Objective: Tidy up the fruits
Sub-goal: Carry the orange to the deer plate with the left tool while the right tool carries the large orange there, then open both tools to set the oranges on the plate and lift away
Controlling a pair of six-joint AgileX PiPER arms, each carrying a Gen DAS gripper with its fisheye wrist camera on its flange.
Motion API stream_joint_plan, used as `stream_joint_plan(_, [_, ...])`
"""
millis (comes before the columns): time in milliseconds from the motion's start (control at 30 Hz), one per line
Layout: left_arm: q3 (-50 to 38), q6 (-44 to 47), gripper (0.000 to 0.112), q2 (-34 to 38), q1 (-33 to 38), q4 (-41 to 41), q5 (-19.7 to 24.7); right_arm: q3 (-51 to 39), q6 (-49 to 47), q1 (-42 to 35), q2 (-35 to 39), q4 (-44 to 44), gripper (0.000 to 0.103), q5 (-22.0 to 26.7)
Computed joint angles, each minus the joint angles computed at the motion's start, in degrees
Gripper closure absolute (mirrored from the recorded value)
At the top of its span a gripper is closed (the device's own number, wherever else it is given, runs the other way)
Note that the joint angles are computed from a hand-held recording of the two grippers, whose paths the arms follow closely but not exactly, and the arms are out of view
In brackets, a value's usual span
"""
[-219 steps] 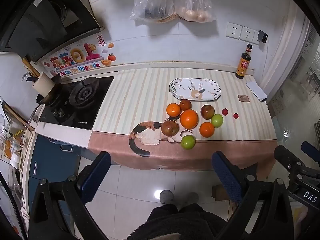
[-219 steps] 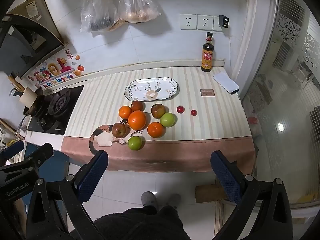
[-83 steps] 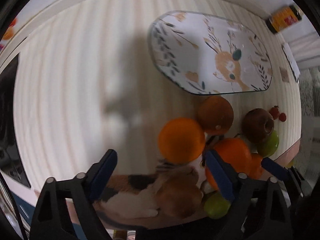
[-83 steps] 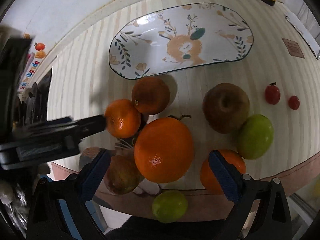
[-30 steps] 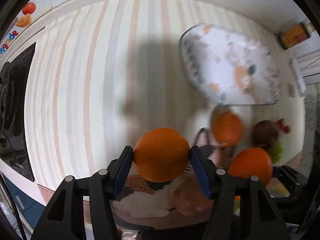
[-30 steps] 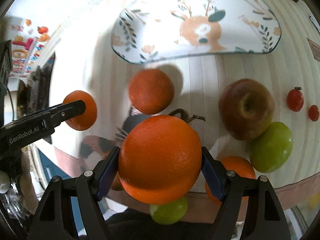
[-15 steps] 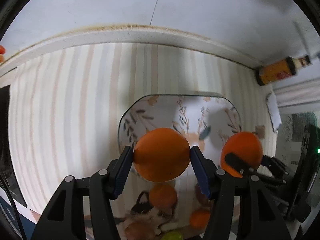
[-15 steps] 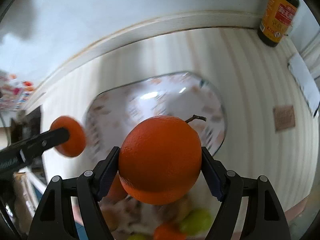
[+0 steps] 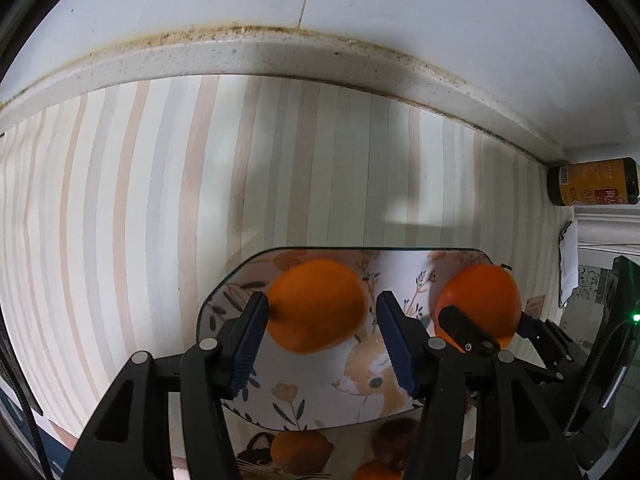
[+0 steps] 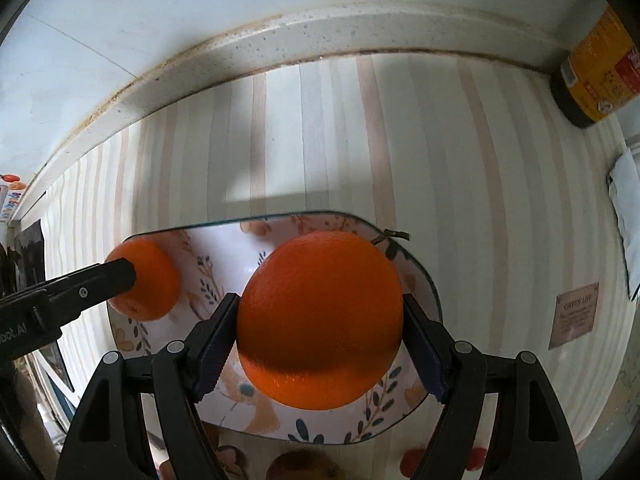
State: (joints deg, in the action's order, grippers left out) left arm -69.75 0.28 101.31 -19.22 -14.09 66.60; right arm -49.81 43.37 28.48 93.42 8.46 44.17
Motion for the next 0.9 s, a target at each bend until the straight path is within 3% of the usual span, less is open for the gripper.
stream_joint_plan(167, [-1.1, -2.1, 0.059, 1.0, -0.4, 0.9, 0.3, -0.2, -3.6, -2.0, 0.3, 3.0, 0.022, 0.9])
stream_joint_plan(233, [-0.8, -3.8, 0.058, -0.1, -0.8, 2.0, -0.1, 0.4, -4.4, -2.6, -0.7, 3.8, 0.009, 0.9])
stream_joint_plan(367, [0.5, -7.8, 0.057, -3.7, -2.8, 6.2, -1.0, 0.7, -2.4, -2.2, -4.9, 1.1, 0.009, 2.7])
stream_joint_plan(433, [1.8, -9.0, 0.049, -5.8, -3.1, 6.9, -1.3, 0.3, 0.2, -0.8, -6.5, -1.8, 0.009, 5.1])
stream_joint_plan(533, [5.2, -11.8, 0.026, -10.1, -4.2, 9.8, -2.0, -0.3, 4.1, 2.9, -8.8, -6.0, 0.009, 9.1])
stream_joint_plan(700, [11.5, -16.3, 0.023, -17.1, -6.8, 13.7, -3.7, 0.5, 11.9, 10.9, -14.2, -10.9, 0.003, 15.0])
stream_joint_plan(900, [17.0, -18.5, 0.023, -28.1, -9.9, 14.9, -1.5, 0.0, 24.3, 22.8, -19.6, -14.4, 0.003, 21.3])
